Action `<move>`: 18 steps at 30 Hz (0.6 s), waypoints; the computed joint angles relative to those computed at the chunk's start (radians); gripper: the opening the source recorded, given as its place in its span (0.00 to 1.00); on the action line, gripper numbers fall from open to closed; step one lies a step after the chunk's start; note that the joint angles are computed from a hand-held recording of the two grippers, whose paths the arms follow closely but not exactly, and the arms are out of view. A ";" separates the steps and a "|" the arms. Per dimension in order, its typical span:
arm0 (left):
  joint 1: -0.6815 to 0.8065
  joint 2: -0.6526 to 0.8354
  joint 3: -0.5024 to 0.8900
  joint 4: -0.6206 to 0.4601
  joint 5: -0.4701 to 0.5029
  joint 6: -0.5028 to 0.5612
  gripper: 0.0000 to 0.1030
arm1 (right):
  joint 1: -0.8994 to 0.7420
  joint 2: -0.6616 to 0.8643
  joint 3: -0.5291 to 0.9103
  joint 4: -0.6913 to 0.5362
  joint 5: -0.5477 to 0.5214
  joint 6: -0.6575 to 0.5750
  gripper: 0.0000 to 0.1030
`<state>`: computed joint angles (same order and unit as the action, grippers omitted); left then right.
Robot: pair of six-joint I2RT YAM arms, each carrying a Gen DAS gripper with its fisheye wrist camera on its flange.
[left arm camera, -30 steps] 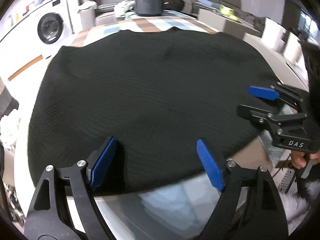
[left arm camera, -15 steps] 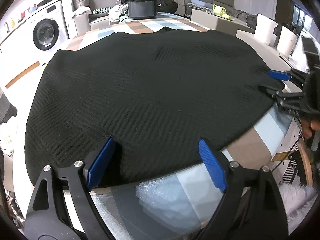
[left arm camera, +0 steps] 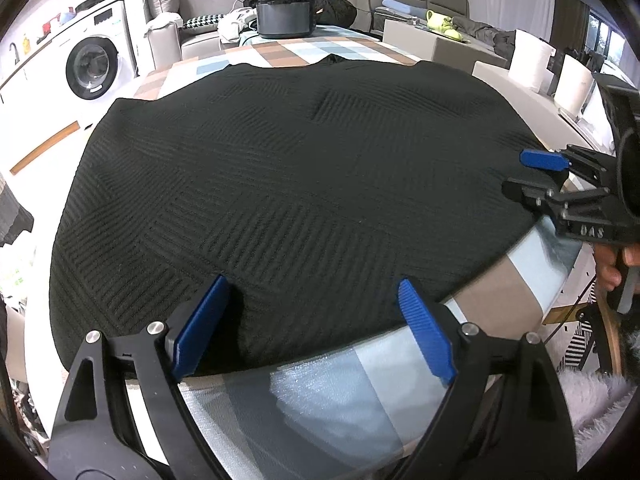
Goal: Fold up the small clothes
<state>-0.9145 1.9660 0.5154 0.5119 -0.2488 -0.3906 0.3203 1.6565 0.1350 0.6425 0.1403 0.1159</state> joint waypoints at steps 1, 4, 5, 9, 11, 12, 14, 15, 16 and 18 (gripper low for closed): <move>0.003 0.001 -0.002 0.007 0.004 -0.001 0.83 | -0.039 -0.013 -0.008 0.005 -0.008 -0.007 0.68; 0.015 -0.001 -0.006 0.014 0.014 -0.004 0.83 | -0.173 -0.038 -0.017 -0.006 -0.055 -0.041 0.68; 0.017 -0.001 -0.005 0.013 0.014 -0.003 0.83 | -0.231 -0.049 -0.025 -0.015 -0.066 -0.062 0.68; 0.016 0.002 -0.013 0.025 0.007 0.003 0.84 | -0.481 -0.094 -0.046 -0.079 -0.257 -0.162 0.68; 0.018 0.000 -0.013 0.024 0.010 0.002 0.84 | -0.569 -0.135 -0.040 -0.132 -0.351 -0.156 0.68; 0.019 -0.001 -0.013 0.023 0.011 0.001 0.84 | -0.592 -0.163 -0.037 -0.156 -0.374 -0.149 0.68; 0.024 -0.003 -0.015 0.026 0.020 -0.001 0.84 | -0.627 -0.164 -0.025 -0.153 -0.427 -0.131 0.67; 0.034 -0.008 -0.020 0.034 0.036 -0.009 0.84 | -0.644 -0.146 -0.016 -0.132 -0.457 -0.119 0.66; 0.044 -0.011 -0.025 0.040 0.050 -0.017 0.84 | -0.653 -0.109 0.000 -0.097 -0.484 -0.095 0.65; 0.059 -0.016 -0.030 0.049 0.071 -0.024 0.84 | -0.653 -0.009 0.062 -0.033 -0.504 -0.019 0.61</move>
<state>-0.8555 1.9498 0.4853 0.5607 -0.1779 -0.4142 -0.3324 1.6476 0.1974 0.6100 -0.3633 0.0967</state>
